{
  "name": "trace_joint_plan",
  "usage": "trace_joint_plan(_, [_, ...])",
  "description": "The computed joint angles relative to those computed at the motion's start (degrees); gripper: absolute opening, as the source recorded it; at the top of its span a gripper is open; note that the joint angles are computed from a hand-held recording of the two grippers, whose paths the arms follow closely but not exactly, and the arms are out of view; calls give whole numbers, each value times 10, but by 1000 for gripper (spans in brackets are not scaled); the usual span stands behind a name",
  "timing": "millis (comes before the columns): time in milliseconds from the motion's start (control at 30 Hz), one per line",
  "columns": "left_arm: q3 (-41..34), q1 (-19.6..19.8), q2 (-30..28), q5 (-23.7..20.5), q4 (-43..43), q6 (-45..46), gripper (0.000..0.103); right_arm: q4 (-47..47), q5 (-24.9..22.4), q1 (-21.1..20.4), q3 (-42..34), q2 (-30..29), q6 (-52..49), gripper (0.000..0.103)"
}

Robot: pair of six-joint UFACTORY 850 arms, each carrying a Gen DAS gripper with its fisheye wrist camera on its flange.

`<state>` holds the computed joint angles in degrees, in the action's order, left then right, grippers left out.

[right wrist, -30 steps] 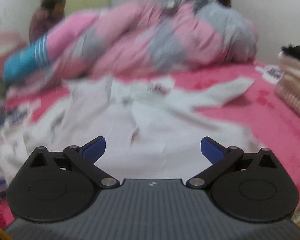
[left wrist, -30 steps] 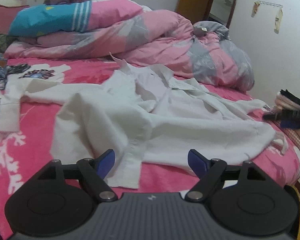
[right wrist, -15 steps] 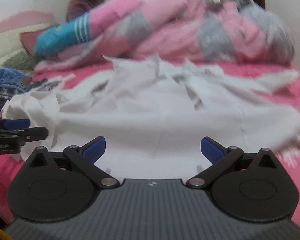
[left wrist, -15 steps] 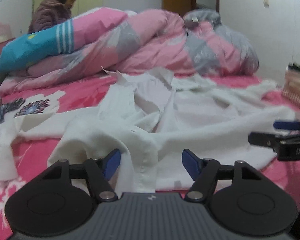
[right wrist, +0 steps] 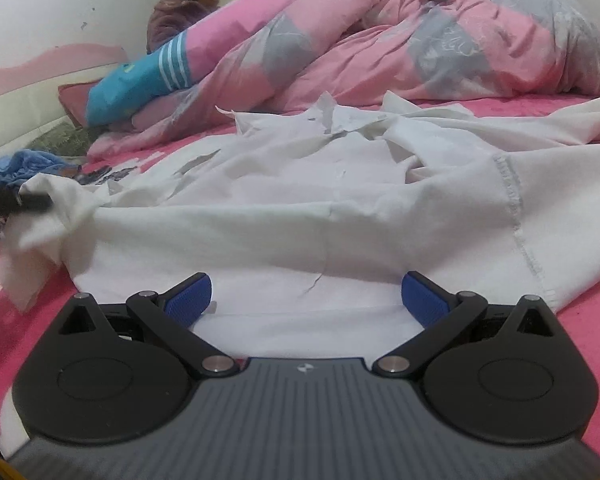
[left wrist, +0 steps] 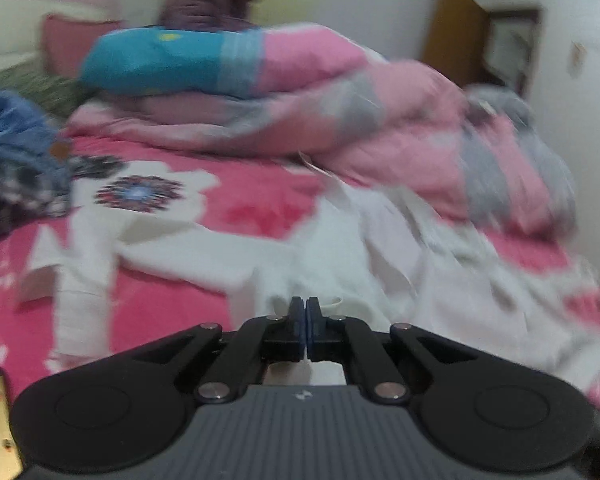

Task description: Fold clothes

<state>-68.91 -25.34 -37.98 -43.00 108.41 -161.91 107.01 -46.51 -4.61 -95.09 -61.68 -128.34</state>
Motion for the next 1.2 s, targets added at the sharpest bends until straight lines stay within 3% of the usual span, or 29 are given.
trace_joint_plan(267, [35,60,32,-11,-47,-152,3,-18,-38,-10,-17,-15,38,102])
trace_joint_plan(333, [37,68,34,-18,-83,-151,5,-21,-45,-12,-21,-18,46,102])
trace_joint_plan(467, [52,44,49,-69,-116,-133,29,-23,-52,-14,-23,-20,53,102])
trace_joint_plan(500, [57,36,52,-68,-111,-130,31,-24,-54,-15,-23,-20,54,102])
trace_joint_plan(667, [75,-9,61,-44,-81,-108,60,-23,-55,-15,-26,-22,57,102])
trace_joint_plan(933, [74,-53,41,38,-16,-110,61,-14,-46,-12,-20,-18,52,102])
trace_joint_plan(1200, [81,-80,35,29,-3,-107,63,27,5,1,28,11,-49,102])
